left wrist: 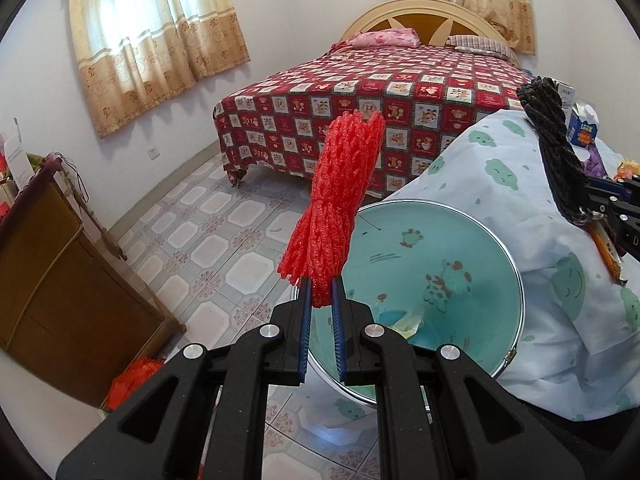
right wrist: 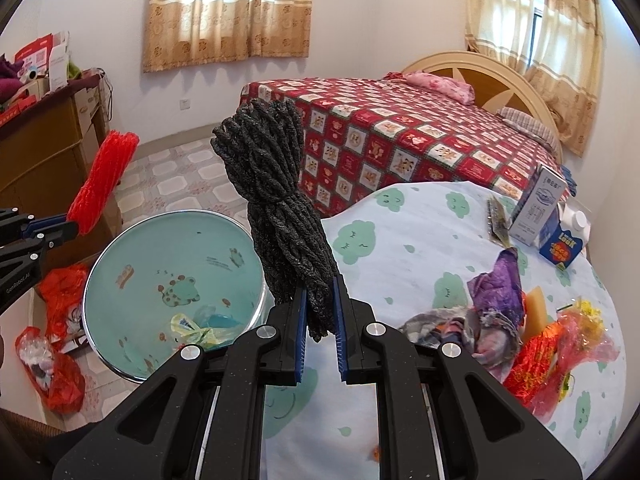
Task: Collect trash
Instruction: 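Carry the red and black mesh nets over the teal bucket with both tools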
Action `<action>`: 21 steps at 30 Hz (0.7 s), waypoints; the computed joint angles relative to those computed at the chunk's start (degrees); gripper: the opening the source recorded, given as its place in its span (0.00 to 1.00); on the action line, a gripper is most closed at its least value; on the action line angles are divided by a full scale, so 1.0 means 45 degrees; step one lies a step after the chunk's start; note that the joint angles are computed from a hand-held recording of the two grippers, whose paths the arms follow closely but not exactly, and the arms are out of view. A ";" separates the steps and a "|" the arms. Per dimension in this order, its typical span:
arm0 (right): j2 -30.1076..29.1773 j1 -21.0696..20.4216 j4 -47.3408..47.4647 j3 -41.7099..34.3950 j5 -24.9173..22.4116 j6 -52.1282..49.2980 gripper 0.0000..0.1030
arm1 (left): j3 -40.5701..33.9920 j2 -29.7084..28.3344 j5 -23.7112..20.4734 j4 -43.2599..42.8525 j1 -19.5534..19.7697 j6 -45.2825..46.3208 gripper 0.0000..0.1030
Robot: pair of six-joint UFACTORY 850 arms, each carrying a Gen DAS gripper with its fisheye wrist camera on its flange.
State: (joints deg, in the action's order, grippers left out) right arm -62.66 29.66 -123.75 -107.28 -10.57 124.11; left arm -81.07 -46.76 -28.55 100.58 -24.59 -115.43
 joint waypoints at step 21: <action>-0.0348 0.0168 0.1282 -0.0564 0.0392 -0.1665 0.12 | -0.0042 -0.0112 0.0179 0.0113 0.0070 -0.0131 0.10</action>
State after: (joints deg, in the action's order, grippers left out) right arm -64.23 30.42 -117.98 -109.81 -8.80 116.62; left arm -81.26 -47.26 -27.75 101.09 -24.28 -116.02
